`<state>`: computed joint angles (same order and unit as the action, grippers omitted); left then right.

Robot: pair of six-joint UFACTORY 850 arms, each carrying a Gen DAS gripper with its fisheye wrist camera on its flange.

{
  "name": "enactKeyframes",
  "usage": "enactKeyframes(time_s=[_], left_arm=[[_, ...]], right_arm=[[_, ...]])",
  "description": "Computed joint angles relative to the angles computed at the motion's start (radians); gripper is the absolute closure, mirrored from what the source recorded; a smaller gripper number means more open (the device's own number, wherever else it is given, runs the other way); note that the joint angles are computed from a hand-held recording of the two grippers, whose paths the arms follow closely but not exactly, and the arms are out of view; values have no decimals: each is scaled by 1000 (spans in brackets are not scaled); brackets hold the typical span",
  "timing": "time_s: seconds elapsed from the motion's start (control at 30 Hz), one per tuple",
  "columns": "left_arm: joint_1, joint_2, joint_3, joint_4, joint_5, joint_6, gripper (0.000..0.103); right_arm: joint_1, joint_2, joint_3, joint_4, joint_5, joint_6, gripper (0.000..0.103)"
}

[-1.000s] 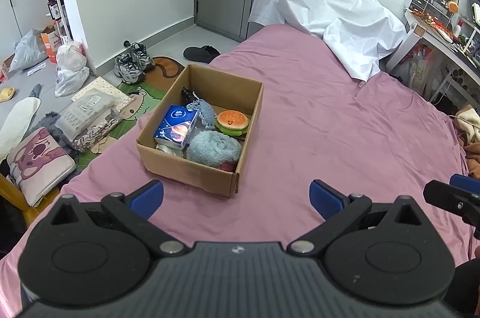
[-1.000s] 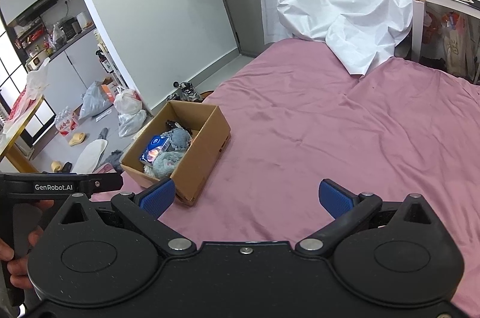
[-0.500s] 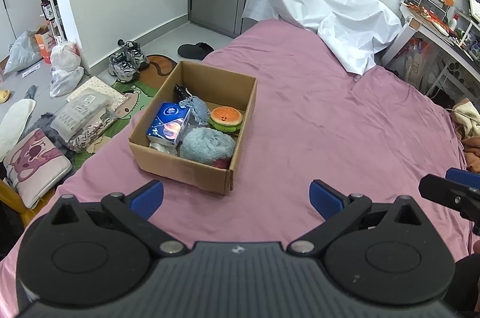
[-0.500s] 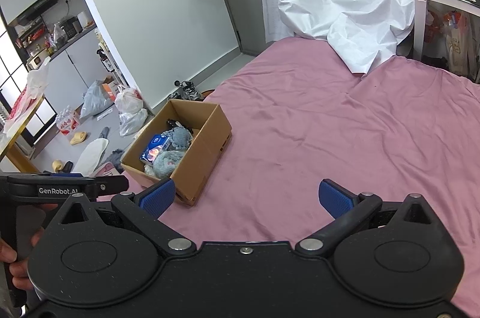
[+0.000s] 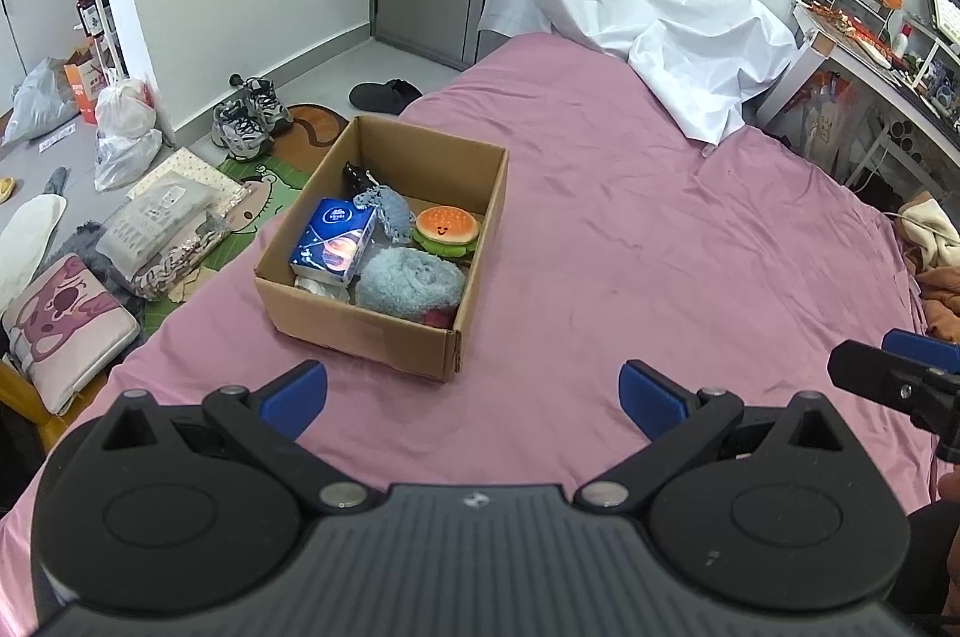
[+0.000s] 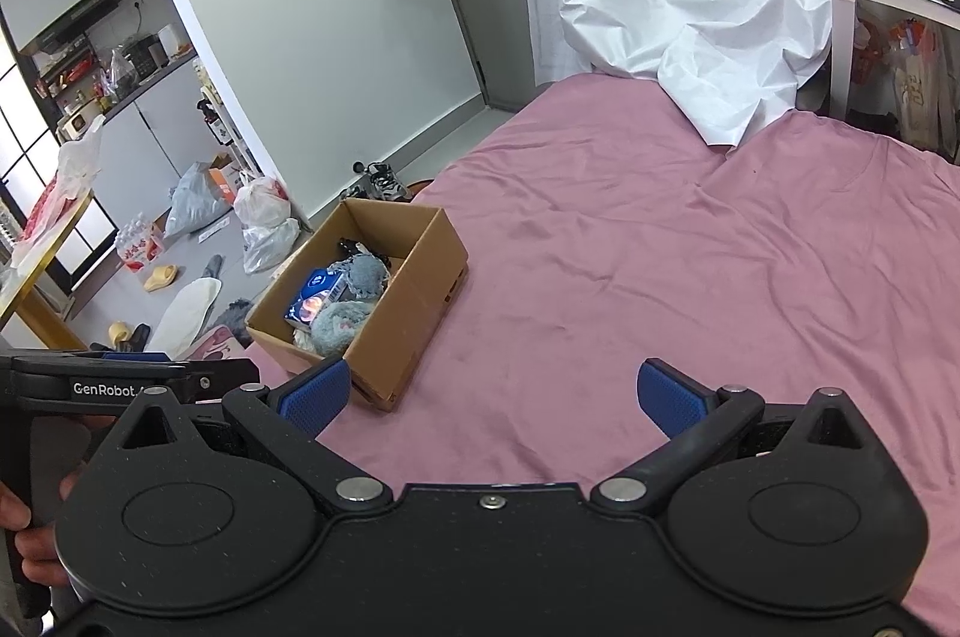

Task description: Organize soft objects

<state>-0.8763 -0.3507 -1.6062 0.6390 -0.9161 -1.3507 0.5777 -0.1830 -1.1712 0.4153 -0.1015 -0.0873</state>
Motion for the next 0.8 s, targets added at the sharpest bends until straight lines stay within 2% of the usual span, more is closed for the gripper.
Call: enactKeyframes(time_s=[0.3, 0.4, 0.8], left_arm=[[-4, -19, -18, -5, -12, 9, 0], [-8, -33, -32, -6, -17, 18, 0], [-19, -70, -84, -13, -38, 47, 0]], right_arm=[[-4, 5, 5, 39, 3, -39, 0], [-7, 9, 11, 120, 6, -118, 0], [-15, 16, 21, 209, 9, -201, 0]])
